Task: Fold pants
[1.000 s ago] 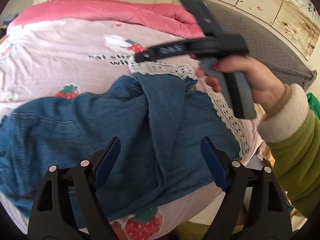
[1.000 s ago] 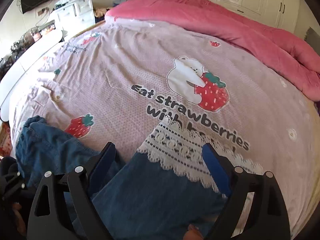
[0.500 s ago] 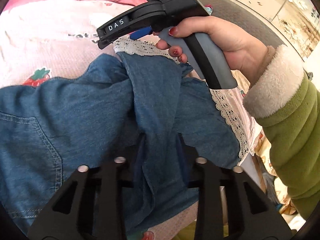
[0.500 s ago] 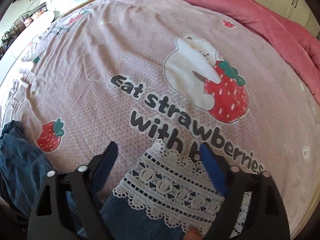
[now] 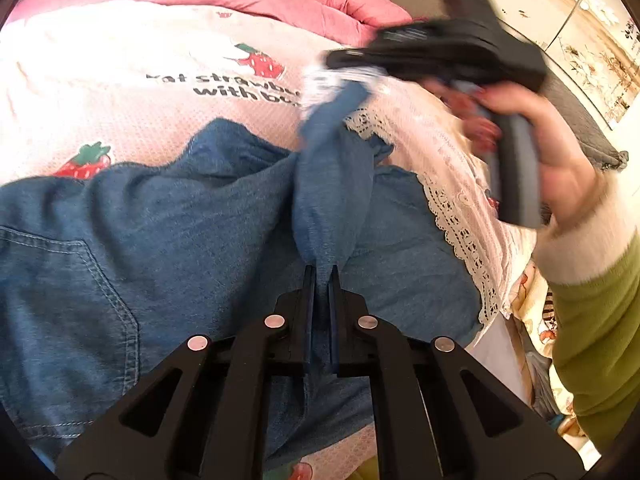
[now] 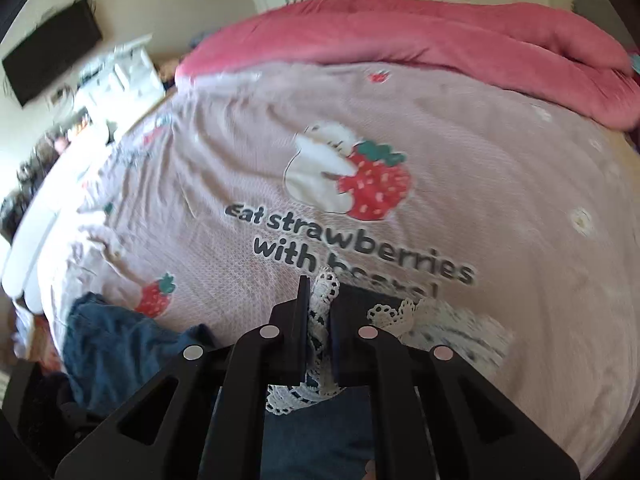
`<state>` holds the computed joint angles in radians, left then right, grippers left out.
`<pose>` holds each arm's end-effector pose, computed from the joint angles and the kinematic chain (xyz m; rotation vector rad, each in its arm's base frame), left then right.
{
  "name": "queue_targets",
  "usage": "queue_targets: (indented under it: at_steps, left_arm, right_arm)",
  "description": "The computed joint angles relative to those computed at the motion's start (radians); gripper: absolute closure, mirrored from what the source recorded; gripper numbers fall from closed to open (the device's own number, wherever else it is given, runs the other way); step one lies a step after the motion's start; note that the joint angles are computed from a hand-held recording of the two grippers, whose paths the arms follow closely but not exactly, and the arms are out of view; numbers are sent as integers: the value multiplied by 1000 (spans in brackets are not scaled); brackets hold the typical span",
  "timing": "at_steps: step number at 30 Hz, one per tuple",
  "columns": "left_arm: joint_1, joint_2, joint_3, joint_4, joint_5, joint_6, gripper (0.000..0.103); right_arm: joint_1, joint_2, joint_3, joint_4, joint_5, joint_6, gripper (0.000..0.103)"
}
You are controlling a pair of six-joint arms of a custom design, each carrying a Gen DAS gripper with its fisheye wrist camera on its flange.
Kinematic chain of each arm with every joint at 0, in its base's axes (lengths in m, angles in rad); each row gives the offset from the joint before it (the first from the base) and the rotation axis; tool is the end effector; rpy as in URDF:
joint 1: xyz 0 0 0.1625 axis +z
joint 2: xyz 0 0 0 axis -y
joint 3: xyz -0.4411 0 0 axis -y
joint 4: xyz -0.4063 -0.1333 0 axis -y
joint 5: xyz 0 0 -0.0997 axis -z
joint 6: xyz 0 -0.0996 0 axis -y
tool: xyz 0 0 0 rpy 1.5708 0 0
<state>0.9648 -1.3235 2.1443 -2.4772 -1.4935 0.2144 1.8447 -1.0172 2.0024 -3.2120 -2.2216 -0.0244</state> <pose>-0.1648 -0.4853 0.2025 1.2231 2.8253 -0.1525 0.2282 -0.5423 0.1971 0.0851 -2.4413 0.9213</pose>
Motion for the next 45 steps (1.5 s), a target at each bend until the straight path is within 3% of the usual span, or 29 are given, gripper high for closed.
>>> queue_targets:
  at_steps: [9,17,21,23,26,29,31,33,40,45]
  left_arm:
    - [-51,-51,58,-40,35,78,102]
    - [-87,-69,111,-3,74,149,101]
    - [-92,-71,123,14,82,159,100]
    - [-96,-76,131,14,85,167,100]
    - [-99,-83,138,9,86,171,100]
    - [-104,-85,145,3,96,172,100]
    - [-108,-83,149,1,104,172,100]
    - [-117,-85,156,-4,122,181,100]
    - [-133,-147,181,28,116,281,102]
    - [-144,-141,218,5,159,314,102]
  right_arm:
    - [70,-177,361,-338,-20,100,96]
    - [88,-147,571,-537,-50,239,95]
    - [82,-118,636,-620,-48,270,91]
    - [82,-107,660,-649,-42,288,88]
    - [86,-93,689,-692,-34,294,76]
    - [86,-88,697,-686,-32,291,75]
    - [89,-96,691,-646,-41,280,90]
    - [92,-98,697,-648,-36,272,94]
    - [97,-137,750,-650,-10,269,94]
    - [64,-81,766,-685,-7,264,94]
